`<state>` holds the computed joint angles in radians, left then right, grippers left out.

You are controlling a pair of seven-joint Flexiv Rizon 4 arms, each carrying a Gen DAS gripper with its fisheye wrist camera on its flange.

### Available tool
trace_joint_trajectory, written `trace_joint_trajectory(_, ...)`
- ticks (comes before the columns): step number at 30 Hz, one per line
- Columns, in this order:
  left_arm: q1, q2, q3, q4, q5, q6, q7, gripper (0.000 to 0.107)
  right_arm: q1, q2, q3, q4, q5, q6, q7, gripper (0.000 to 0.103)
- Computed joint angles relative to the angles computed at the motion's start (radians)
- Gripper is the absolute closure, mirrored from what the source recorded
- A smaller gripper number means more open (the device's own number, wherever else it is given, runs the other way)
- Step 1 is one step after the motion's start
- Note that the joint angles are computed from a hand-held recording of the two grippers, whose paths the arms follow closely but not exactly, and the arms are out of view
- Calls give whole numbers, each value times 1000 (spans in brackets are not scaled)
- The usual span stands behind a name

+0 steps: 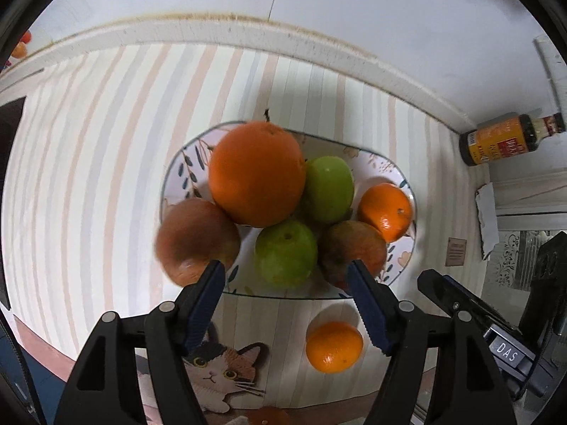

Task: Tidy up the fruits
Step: 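Withdraw both open grippers from the plate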

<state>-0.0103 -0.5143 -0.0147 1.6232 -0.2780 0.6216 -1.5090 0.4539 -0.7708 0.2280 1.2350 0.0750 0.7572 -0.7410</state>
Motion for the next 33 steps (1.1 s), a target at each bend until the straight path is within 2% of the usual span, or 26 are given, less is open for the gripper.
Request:
trace_joint_trajectory(4, -26, 68, 28, 46, 74, 80, 3, 37, 57, 74, -65, 67, -115, 0, 49, 10)
trace_joint_trajectory(11, -45, 202, 56, 167, 179, 212, 12, 37, 119, 187, -108, 182, -296, -14, 142, 10)
trace_joint_trajectory(20, -46, 382, 64, 349, 239, 321, 23, 37, 162, 330, -87, 301, -445, -39, 232, 10)
trace_joint_trajectory(33, -27, 596, 60, 493, 236, 356, 34, 37, 193, 502, -26, 414, -579, -73, 350, 10)
